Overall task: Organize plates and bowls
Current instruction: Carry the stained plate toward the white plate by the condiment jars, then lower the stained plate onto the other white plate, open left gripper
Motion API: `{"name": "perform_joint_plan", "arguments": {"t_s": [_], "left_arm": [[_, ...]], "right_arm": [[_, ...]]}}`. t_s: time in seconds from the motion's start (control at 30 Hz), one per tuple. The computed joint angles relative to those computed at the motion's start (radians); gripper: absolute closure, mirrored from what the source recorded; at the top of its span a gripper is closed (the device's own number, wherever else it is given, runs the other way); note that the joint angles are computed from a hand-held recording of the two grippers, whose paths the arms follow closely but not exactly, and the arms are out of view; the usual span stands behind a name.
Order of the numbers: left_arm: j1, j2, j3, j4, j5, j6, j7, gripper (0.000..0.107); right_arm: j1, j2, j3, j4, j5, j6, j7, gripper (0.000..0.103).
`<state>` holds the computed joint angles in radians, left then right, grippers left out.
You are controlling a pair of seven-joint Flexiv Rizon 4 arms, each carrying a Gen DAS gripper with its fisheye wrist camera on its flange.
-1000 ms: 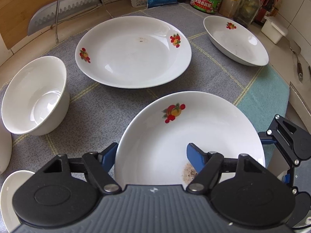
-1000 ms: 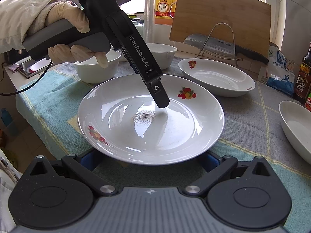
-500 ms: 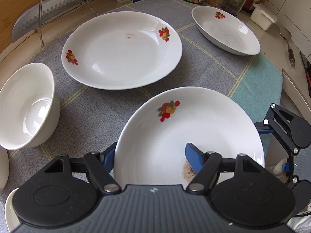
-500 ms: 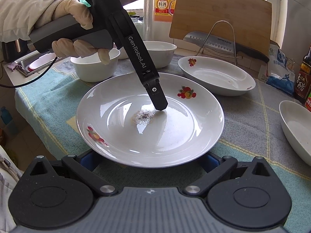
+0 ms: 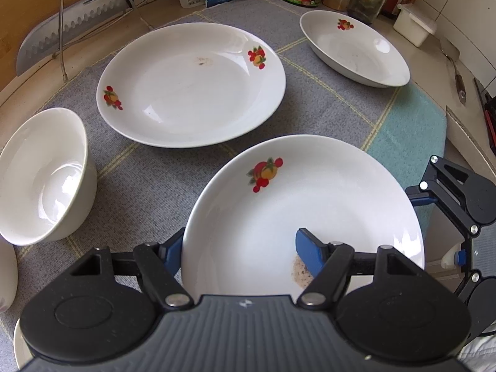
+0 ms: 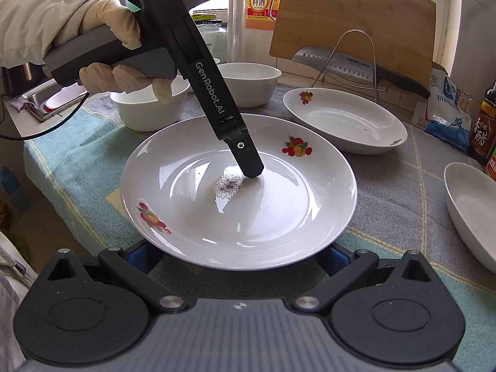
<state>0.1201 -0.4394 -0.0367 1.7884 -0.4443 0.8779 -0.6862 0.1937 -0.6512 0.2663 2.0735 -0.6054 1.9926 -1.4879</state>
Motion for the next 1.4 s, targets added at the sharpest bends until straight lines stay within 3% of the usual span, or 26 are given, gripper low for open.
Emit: {"name": "perform_joint_plan", "arguments": {"t_s": [0.53,0.87,1.1,1.4], "left_arm": [[-0.023,0.01,-0.005,-0.026,0.003,-0.001,-0.054,0.035],[-0.051,-0.027,-0.024,-0.11,0.018,-0.011,-0.094,0.035],[-0.079,-0.103,-0.046,-0.236,0.041,-0.037,-0.109,0.035],[-0.132,-0.25,-0.081,-0.471,0.08,-0.106,-0.116,0.035]], "right_arm": [[-0.212,-0.022,0.152,-0.042,-0.182,-0.084,0.032,0.0],[-0.371,-0.057,0.276,-0.078,-0.238,-0.146,0.024,0.0],[-0.436,-0.069,0.308,-0.111,-0.196,-0.173,-0.033,0.0],[-0.444,-0.056,0.252,-0.148,-0.101,-0.175,-0.079,0.0]]}}
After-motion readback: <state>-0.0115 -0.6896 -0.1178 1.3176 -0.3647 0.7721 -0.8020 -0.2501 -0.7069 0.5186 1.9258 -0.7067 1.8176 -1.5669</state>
